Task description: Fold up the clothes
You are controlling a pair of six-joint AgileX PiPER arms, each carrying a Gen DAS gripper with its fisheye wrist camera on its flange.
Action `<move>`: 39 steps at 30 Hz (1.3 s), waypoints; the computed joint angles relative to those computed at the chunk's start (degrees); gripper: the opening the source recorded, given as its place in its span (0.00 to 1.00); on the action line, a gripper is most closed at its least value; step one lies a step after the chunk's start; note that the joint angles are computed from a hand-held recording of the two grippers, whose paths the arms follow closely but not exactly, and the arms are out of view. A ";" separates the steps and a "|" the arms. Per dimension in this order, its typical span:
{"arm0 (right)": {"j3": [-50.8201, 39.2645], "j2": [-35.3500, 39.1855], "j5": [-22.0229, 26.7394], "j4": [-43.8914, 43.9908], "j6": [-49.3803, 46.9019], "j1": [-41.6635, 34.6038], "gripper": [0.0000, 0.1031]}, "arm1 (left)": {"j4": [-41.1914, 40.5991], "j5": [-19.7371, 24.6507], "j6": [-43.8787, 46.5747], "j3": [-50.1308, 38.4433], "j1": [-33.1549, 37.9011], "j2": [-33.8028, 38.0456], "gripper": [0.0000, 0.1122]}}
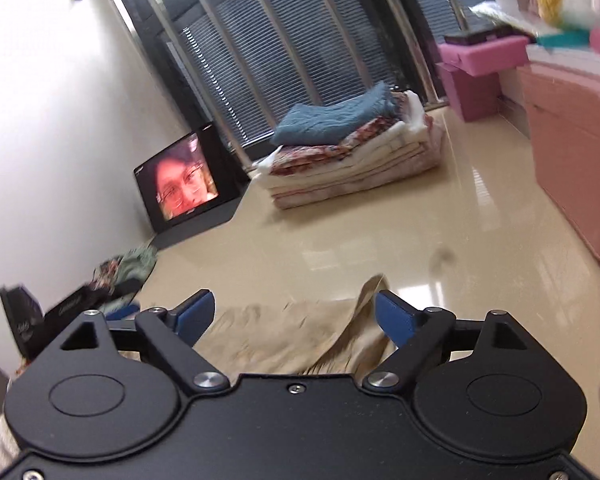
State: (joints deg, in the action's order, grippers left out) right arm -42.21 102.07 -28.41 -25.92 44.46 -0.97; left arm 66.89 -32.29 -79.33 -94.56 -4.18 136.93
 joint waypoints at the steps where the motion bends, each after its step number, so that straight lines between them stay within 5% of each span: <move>1: 1.48 -2.12 1.79 2.41 -2.83 1.43 0.91 | -2.70 -0.59 3.52 3.12 0.01 -2.04 0.92; 6: 7.88 -11.33 10.12 27.60 -28.01 10.65 0.92 | -5.59 -7.07 10.44 19.46 2.21 -12.64 0.92; 10: 12.66 -16.17 10.03 50.52 -47.48 19.00 0.92 | -5.67 -10.99 16.01 32.60 4.54 -20.48 0.92; 17: 16.42 -17.22 -0.53 90.62 -77.40 39.98 0.92 | -6.38 -10.22 24.61 52.36 8.30 -32.17 0.92; 21: 15.20 -14.15 -9.33 107.38 -84.00 52.64 0.92 | -15.47 -8.91 33.36 63.96 8.71 -37.86 0.92; 32: 15.75 -14.23 -22.84 120.48 -83.78 71.45 0.92 | -9.11 -11.63 34.07 74.65 13.20 -47.07 0.92; 39: 14.86 -13.58 -28.41 125.26 -83.32 78.10 0.93 | -27.49 -8.55 51.37 80.64 6.60 -53.80 0.92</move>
State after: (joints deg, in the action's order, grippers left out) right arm -27.35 88.50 -56.83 99.34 -38.87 77.14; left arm 39.40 -40.84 -27.96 -13.91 2.42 83.12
